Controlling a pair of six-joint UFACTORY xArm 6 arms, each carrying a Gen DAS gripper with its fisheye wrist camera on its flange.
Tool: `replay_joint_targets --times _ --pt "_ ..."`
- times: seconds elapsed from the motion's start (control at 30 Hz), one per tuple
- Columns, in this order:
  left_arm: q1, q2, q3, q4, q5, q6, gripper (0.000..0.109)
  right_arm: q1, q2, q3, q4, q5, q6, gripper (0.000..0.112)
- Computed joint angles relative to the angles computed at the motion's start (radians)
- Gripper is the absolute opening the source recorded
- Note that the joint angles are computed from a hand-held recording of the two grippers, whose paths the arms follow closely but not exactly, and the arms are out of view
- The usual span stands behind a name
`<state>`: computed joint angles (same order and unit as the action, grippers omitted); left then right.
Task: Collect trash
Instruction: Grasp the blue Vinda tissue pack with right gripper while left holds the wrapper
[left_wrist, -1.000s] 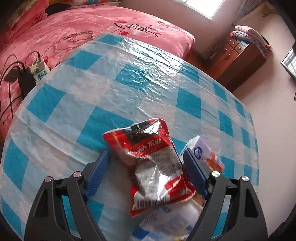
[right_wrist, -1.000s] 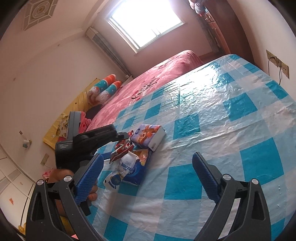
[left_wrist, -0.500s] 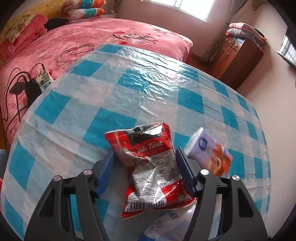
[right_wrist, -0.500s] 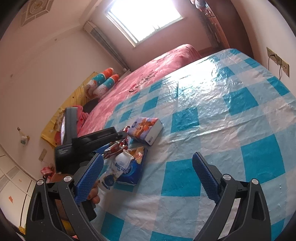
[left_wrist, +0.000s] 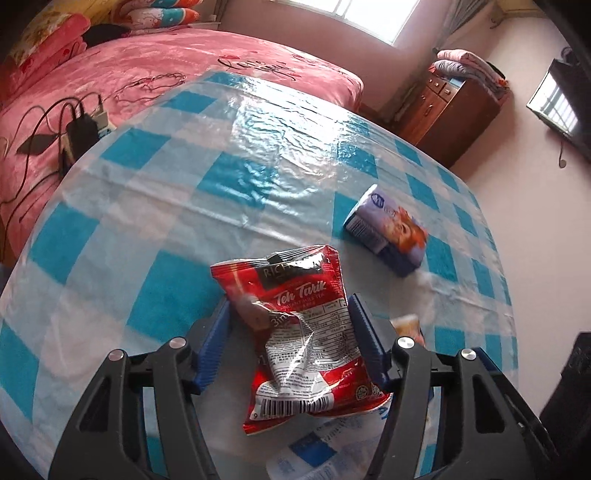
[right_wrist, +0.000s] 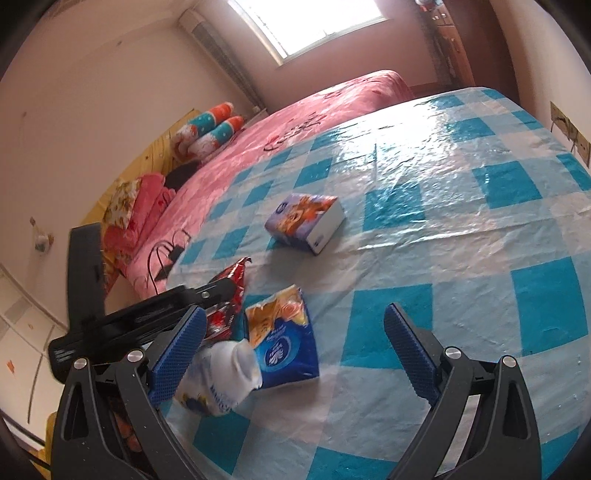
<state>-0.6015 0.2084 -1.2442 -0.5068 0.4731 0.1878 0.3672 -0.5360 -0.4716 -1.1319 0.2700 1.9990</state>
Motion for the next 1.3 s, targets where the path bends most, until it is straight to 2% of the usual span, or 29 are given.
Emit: replay_joint_targets --times 0.27,0.6,0.8,0.97,1.03,1.13,1.3 --pt "0.061 -0.079 0.100 -0.071 -0.007 0.077 0.063 0.075 0.078 -0.059 0.097 0.061 -0.146 0.095" --pt "0.126 -0.156 0.191 -0.153 0.010 0.210 0.063 0.120 0.120 -0.104 0.114 0.106 -0.166 0.095" --pt "0.157 -0.191 0.226 -0.200 0.024 0.296 0.063 0.156 0.109 -0.113 0.131 0.207 -0.149 0.095" --pt "0.181 -0.214 0.252 -0.225 0.029 0.350 0.063 0.233 0.076 -0.122 0.188 0.391 -0.180 0.095" --pt "0.193 -0.218 0.259 -0.241 0.036 0.372 0.063 0.266 0.100 -0.155 0.236 0.486 -0.231 0.095" --pt "0.206 -0.226 0.267 -0.268 0.043 0.407 0.063 0.297 0.150 -0.200 0.288 0.566 -0.284 0.095" --pt "0.223 -0.237 0.280 -0.321 0.060 0.475 0.063 0.320 0.249 -0.288 0.301 0.629 -0.359 0.095"
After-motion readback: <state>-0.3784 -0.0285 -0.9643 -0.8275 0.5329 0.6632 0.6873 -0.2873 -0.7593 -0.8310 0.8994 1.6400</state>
